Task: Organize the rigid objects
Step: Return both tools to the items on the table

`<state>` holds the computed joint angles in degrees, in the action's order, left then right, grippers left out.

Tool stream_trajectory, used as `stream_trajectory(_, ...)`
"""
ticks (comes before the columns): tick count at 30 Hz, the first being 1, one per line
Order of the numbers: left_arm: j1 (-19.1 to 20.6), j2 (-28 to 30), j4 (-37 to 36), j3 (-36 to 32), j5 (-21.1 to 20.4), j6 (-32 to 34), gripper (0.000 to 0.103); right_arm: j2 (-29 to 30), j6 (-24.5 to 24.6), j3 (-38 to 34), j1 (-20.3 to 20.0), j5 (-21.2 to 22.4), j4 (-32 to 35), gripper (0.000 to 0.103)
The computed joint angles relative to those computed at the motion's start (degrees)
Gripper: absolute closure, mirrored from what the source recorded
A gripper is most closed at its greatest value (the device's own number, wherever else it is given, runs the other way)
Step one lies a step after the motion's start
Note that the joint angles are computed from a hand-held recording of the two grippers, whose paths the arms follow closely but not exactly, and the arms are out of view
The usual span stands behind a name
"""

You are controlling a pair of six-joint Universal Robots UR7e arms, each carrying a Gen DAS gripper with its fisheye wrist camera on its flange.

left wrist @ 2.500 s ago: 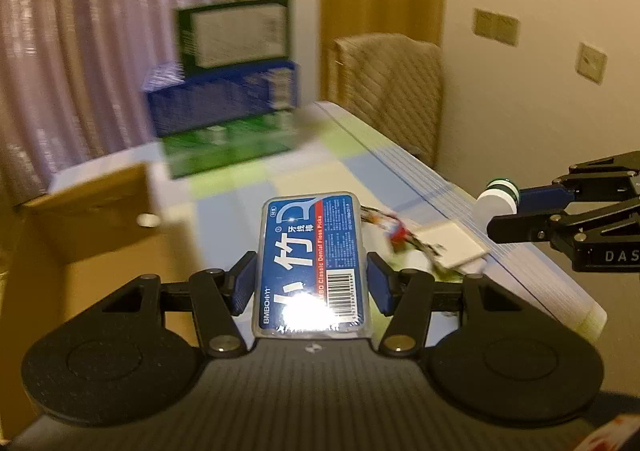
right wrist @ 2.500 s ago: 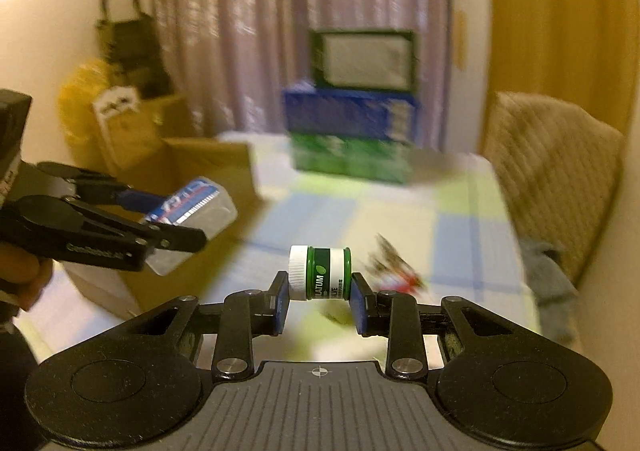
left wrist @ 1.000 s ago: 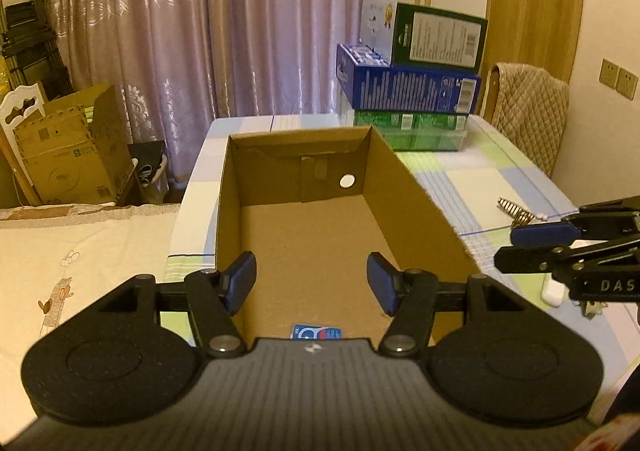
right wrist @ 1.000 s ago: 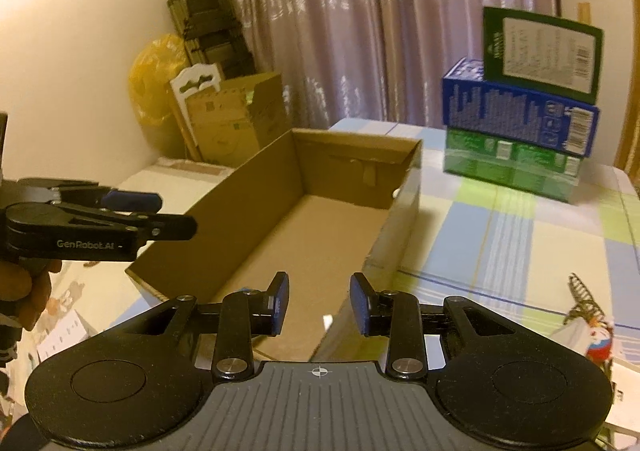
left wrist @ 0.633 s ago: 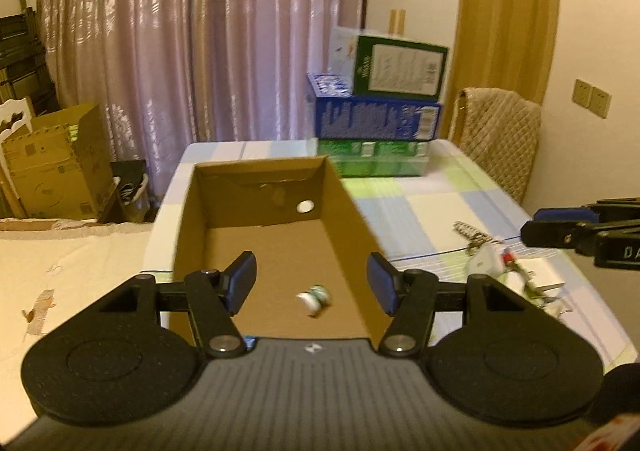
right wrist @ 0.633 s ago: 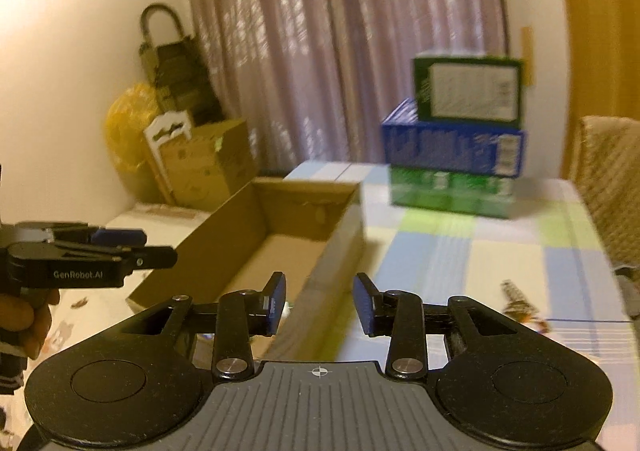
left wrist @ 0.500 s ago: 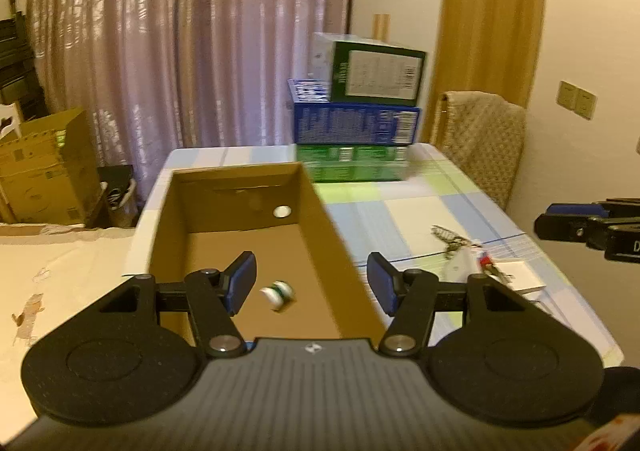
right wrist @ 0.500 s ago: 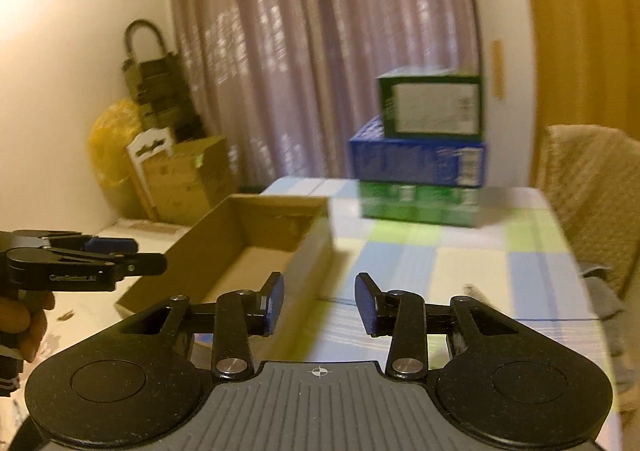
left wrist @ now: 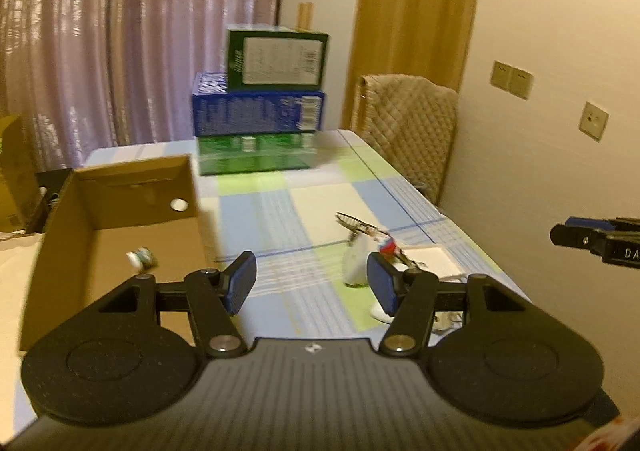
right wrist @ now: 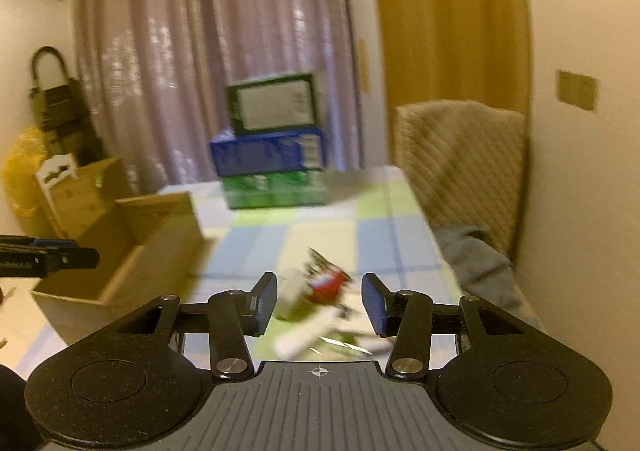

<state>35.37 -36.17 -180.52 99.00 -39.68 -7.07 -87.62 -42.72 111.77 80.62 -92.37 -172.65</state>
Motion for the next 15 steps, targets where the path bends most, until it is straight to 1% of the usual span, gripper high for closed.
stream_trajectory(5,0.59,3.45,1.40,-3.00,-2.14,0.50,0.047,-1.98,1.05,1.52,-3.57,0.04,0.81,0.057)
stream_trajectory(9,1.46,5.86,2.16,-4.99,-4.18,1.92,0.047,-1.67,1.28,1.57,-4.81,-0.55,1.65,0.055)
stream_trajectory(15,2.97,8.83,3.65,-7.38,-6.60,3.40,0.047,-0.61,0.67,1.17,-6.37,-0.71,2.83,0.049)
